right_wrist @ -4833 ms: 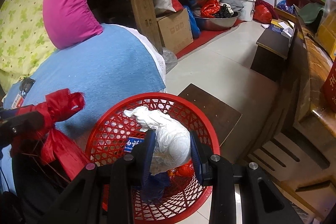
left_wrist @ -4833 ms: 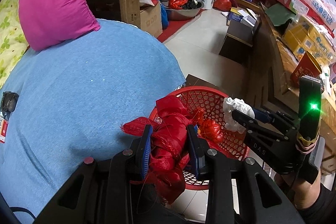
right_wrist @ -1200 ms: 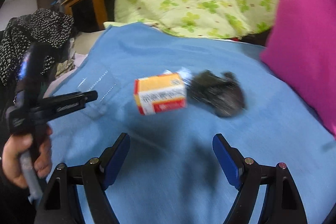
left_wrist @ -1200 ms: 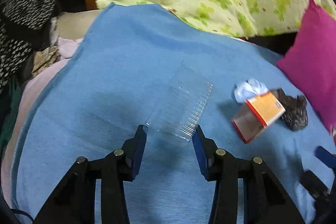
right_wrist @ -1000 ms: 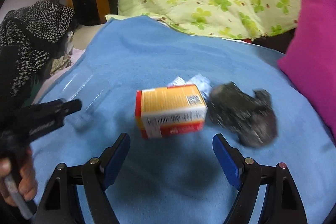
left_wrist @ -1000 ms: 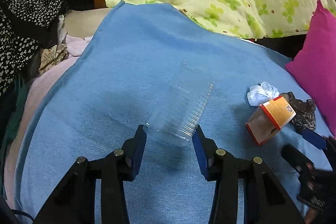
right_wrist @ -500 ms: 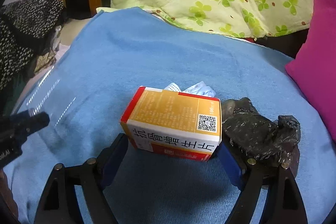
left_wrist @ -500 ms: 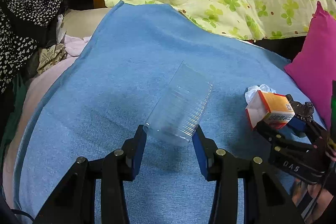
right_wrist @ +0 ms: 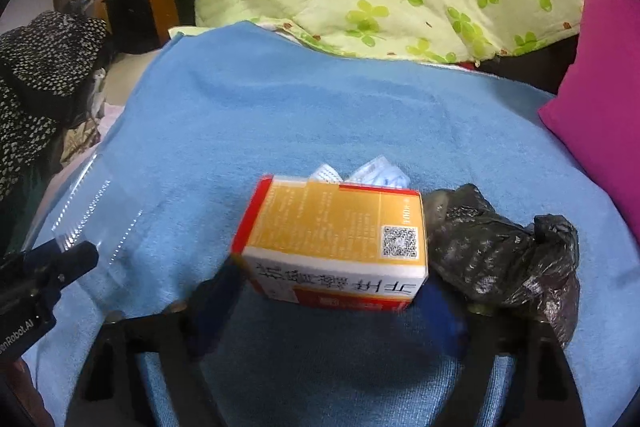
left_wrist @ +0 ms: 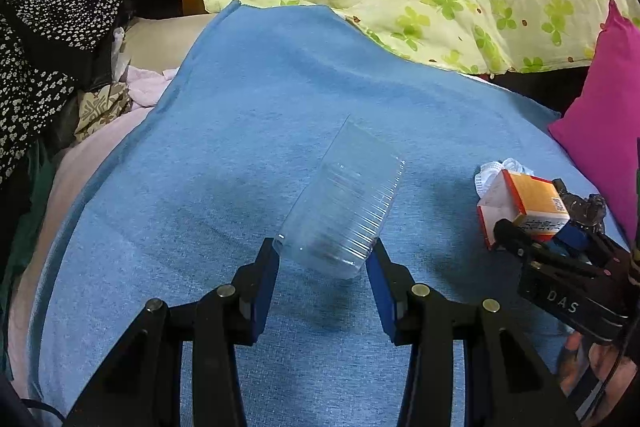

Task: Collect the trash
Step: 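Carry the clear container and medicine box with both tools over the red basket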

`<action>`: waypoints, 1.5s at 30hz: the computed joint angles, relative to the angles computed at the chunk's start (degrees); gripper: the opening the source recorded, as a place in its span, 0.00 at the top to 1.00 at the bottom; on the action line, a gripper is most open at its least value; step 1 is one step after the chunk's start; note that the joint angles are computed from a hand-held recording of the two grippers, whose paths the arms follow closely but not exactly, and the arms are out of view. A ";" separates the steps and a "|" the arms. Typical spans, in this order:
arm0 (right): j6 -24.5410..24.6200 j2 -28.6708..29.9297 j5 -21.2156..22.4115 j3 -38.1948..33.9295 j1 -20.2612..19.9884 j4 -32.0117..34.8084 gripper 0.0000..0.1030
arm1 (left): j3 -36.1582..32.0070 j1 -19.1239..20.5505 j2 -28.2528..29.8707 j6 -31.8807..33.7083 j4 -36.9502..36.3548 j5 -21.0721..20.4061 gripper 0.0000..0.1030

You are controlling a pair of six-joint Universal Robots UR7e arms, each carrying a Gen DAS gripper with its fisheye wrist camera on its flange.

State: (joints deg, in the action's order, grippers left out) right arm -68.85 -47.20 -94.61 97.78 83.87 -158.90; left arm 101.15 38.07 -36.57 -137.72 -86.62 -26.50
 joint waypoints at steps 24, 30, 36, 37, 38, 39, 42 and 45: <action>-2.73 -22.00 7.20 5.97 -8.95 19.14 0.18 | -3.35 -3.53 3.73 0.23 -0.29 -3.64 0.55; -0.97 -24.94 8.69 3.70 -12.65 21.25 0.18 | -8.74 -6.24 8.46 5.14 -2.98 -5.80 0.55; -0.02 -27.34 11.47 1.40 -15.12 24.00 0.18 | -16.45 -7.86 13.20 10.43 -2.56 -5.88 0.55; 0.15 -27.80 12.13 0.79 -15.68 24.63 0.18 | -17.84 -8.11 14.02 11.18 -2.33 -5.77 0.55; 0.18 -28.06 12.54 0.42 -16.04 24.99 0.18 | -19.50 -8.33 14.93 12.08 -1.87 -5.58 0.55; 0.31 -28.36 13.01 -0.01 -16.46 25.38 0.18 | -20.53 -8.45 15.47 12.81 -1.78 -5.38 0.55; 0.66 -29.28 14.43 -1.33 -17.89 26.15 0.18 | -24.87 -9.01 17.83 15.56 -0.95 -4.73 0.55; 1.43 -30.12 15.77 -2.86 -19.46 27.09 0.18 | -28.63 -9.45 20.09 19.08 -1.65 -4.11 0.55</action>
